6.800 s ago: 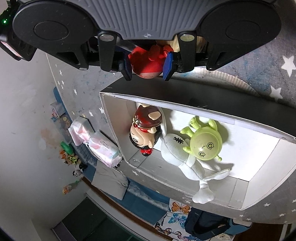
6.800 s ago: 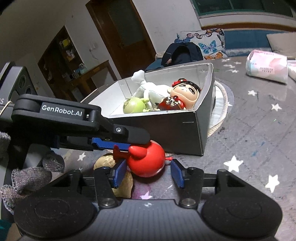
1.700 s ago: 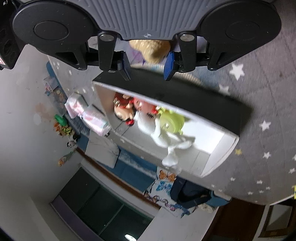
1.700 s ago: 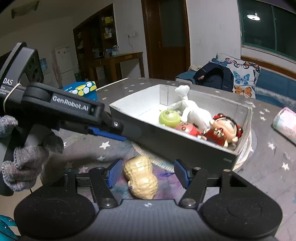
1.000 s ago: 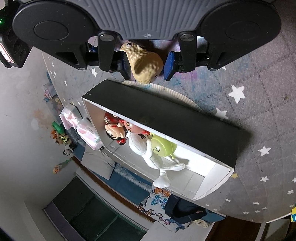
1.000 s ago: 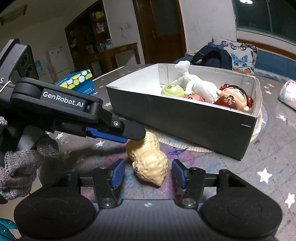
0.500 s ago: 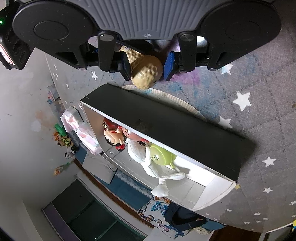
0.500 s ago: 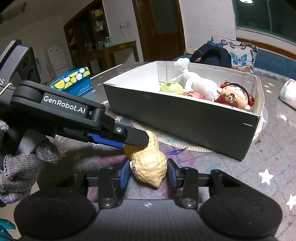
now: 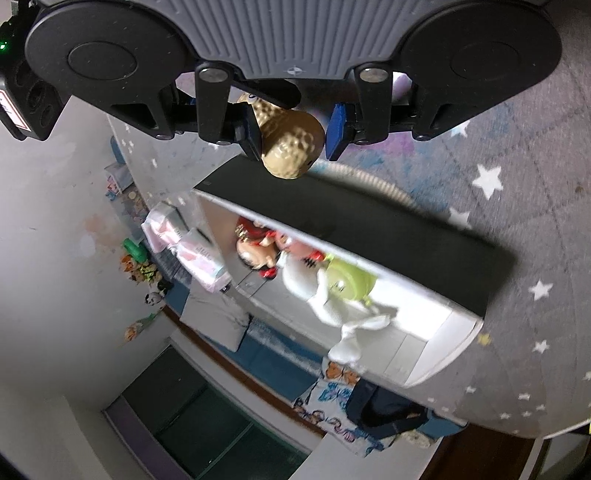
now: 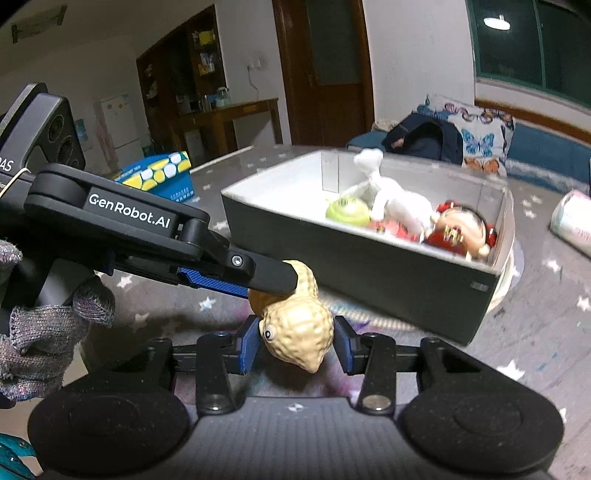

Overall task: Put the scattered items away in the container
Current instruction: 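Carry the peanut toy with the right gripper over the box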

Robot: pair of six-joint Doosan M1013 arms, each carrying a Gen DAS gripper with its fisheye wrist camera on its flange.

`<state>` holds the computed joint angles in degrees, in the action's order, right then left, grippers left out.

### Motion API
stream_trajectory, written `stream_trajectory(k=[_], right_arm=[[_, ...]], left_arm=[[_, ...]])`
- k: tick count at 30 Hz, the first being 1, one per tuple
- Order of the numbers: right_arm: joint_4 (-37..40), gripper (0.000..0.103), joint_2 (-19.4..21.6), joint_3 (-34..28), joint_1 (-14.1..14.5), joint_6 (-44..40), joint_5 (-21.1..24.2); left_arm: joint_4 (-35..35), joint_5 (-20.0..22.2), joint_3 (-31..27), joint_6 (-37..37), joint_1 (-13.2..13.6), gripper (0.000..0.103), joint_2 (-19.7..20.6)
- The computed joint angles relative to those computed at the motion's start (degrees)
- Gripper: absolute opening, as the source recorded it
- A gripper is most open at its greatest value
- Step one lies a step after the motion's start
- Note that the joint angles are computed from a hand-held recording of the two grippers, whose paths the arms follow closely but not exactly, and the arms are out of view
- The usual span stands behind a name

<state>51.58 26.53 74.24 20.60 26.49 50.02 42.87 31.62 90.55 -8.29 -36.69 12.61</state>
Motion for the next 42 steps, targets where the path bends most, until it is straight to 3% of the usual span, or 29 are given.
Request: stream_trajectory(k=[19, 28, 42], right_arm=[[2.92, 0.042, 1.84, -5.18, 0.17, -1.35, -2.79], [-1.27, 0.042, 5.71, -12.13, 0.75, 2.47, -3.3], [-10.06, 0.042, 14.1, -25.68, 1.4, 12.5, 2.24]], left_arm=[[4.29, 2.23, -5.67, 3.39, 1.43, 0.041, 1.85], [1.62, 2.04, -9.74, 8.49, 4.01, 0.041, 4.61], [-6.12, 0.87, -13.82, 15.22, 7.98, 0.04, 8.79]])
